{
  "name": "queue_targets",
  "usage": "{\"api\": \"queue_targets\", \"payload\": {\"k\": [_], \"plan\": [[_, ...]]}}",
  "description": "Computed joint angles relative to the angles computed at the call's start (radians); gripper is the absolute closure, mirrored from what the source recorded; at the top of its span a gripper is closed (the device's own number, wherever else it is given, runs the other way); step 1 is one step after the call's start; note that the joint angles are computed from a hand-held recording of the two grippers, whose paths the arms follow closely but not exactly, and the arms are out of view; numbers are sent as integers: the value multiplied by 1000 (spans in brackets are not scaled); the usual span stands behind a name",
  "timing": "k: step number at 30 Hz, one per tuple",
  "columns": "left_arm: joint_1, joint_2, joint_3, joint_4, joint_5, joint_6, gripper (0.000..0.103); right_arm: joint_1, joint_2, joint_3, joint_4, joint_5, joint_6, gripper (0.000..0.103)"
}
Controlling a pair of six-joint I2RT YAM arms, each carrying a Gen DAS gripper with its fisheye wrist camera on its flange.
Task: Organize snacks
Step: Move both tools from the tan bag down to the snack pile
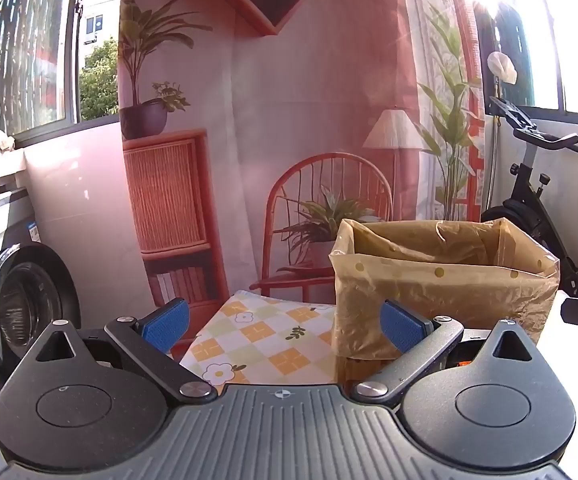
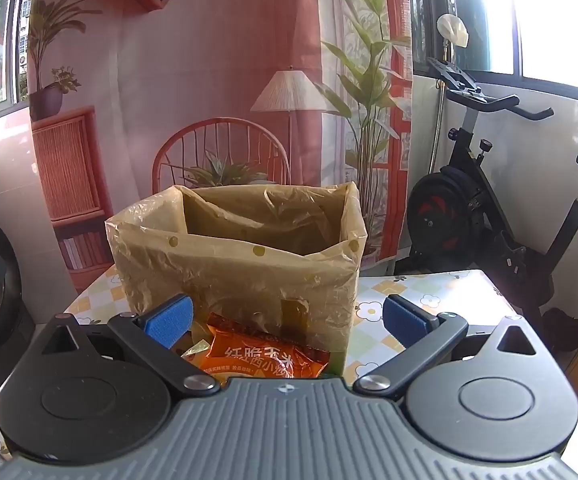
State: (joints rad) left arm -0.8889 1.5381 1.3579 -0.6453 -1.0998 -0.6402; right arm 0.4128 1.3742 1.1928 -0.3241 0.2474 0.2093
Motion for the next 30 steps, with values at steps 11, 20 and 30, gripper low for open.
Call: {"api": "queue_targets", "payload": {"k": [11, 20, 30], "plan": [[0, 2, 6, -14, 4, -12, 1, -1, -3, -13, 7, -5, 3, 0], [-2, 4, 10, -21, 5, -19, 1, -1, -5, -17, 8, -6, 3, 0], [2, -2, -15, 4, 13, -13, 1, 1, -4, -20, 8, -5, 4, 0]]}}
